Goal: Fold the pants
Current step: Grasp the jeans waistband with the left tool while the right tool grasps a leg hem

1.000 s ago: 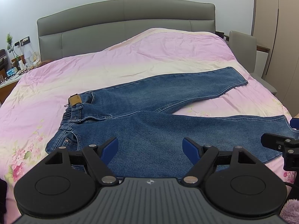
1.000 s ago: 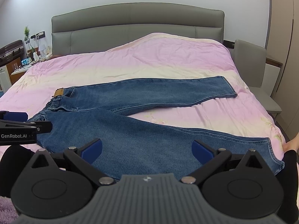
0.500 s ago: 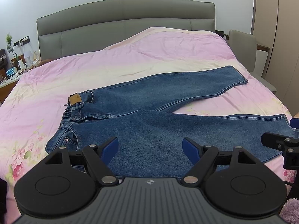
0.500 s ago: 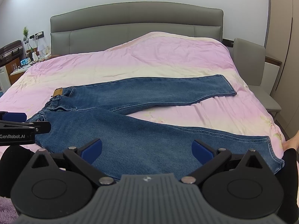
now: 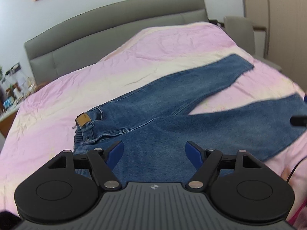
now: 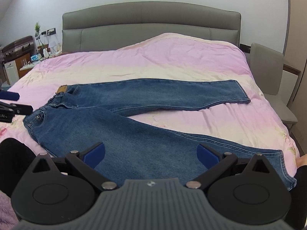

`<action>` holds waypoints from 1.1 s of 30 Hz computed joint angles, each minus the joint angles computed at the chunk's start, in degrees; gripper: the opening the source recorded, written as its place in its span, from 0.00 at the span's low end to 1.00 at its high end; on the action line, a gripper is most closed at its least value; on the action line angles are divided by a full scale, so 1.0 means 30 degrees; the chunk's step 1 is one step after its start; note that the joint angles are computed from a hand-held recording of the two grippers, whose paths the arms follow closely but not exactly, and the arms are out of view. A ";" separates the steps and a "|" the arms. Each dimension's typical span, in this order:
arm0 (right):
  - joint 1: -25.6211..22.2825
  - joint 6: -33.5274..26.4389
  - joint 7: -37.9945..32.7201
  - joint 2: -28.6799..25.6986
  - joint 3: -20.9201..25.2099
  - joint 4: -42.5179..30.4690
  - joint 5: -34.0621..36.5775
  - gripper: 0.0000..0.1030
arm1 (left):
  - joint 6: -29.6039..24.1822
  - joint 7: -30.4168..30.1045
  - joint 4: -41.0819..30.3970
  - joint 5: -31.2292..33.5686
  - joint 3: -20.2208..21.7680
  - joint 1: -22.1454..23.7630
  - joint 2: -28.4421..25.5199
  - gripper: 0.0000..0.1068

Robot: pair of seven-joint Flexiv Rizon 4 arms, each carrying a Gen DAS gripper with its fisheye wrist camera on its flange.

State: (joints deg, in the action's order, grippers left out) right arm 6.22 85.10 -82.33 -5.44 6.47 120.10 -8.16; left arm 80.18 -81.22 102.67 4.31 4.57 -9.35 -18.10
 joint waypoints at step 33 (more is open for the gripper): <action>-0.2992 -1.1869 -1.3674 -0.5090 -0.1843 -0.5117 -0.1296 0.65 | -1.3837 1.2342 -0.8149 0.2049 0.0255 0.1289 -0.6226 0.83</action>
State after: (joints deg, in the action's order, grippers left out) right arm -2.75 49.49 -123.35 -20.71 0.94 104.75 -12.04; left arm 38.67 -44.20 78.23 10.46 5.34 -5.48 -36.78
